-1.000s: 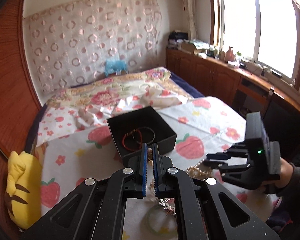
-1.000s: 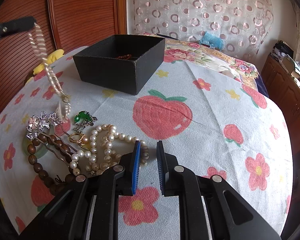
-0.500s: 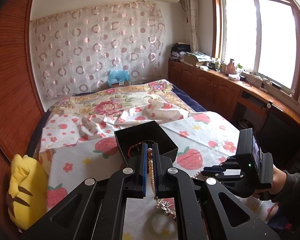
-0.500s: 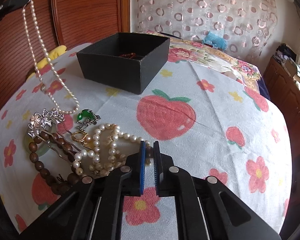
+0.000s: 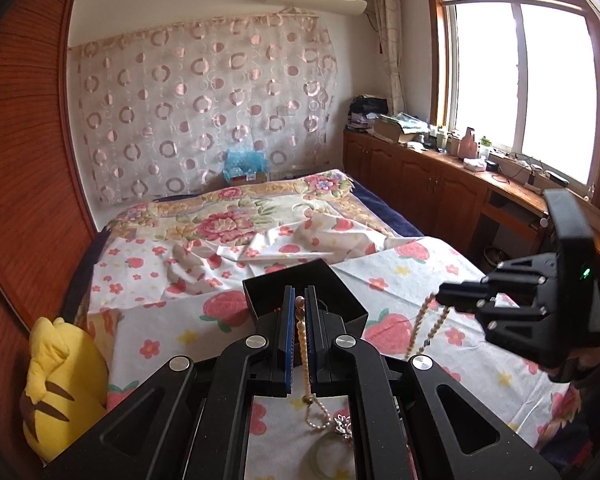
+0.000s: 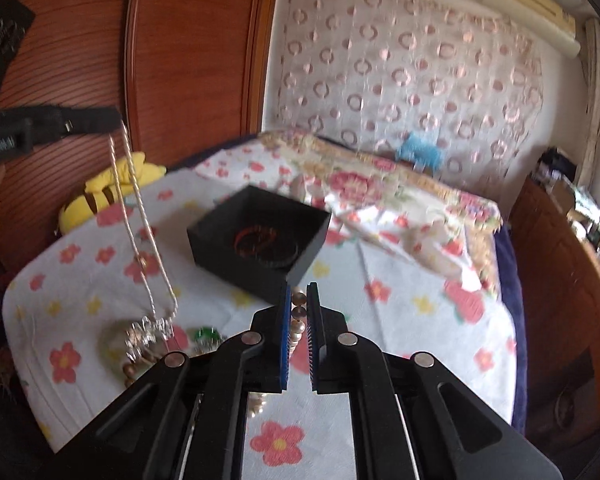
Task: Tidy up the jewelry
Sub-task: 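Lower the pearl necklace into the box with the left tool while the right tool drops beads in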
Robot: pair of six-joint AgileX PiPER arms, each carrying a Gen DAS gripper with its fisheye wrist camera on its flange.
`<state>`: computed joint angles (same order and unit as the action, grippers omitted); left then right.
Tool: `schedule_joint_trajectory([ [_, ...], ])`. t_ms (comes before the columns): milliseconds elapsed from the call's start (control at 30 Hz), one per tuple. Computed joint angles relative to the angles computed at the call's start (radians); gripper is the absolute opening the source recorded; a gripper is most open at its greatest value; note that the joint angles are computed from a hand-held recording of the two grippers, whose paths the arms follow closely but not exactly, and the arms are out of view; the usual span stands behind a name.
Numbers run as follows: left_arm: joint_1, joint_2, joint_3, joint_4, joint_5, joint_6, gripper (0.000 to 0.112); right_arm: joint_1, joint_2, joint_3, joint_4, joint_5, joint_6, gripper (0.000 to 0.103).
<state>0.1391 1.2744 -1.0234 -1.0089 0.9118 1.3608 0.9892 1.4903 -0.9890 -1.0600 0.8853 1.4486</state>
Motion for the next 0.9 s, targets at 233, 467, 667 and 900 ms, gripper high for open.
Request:
schedule_joint_trajectory([
  [233,-0.012,0.012,-0.058,-0.001,0.007,-0.040,0.004,-0.022,-0.028,-0.100,0.006,0.058,-0.129,0.008],
  [467,-0.042,0.030,-0.126,-0.002,0.000,-0.084,0.004,-0.049,-0.031,-0.226,0.012,0.112,-0.262,0.008],
  [667,-0.065,0.086,-0.204,-0.024,0.000,-0.106,0.004,-0.094,-0.028,-0.308,0.014,0.115,-0.344,0.008],
  [900,-0.109,0.173,-0.320,-0.035,0.001,-0.169,0.004,-0.165,-0.021,-0.375,0.032,0.055,-0.417,0.008],
])
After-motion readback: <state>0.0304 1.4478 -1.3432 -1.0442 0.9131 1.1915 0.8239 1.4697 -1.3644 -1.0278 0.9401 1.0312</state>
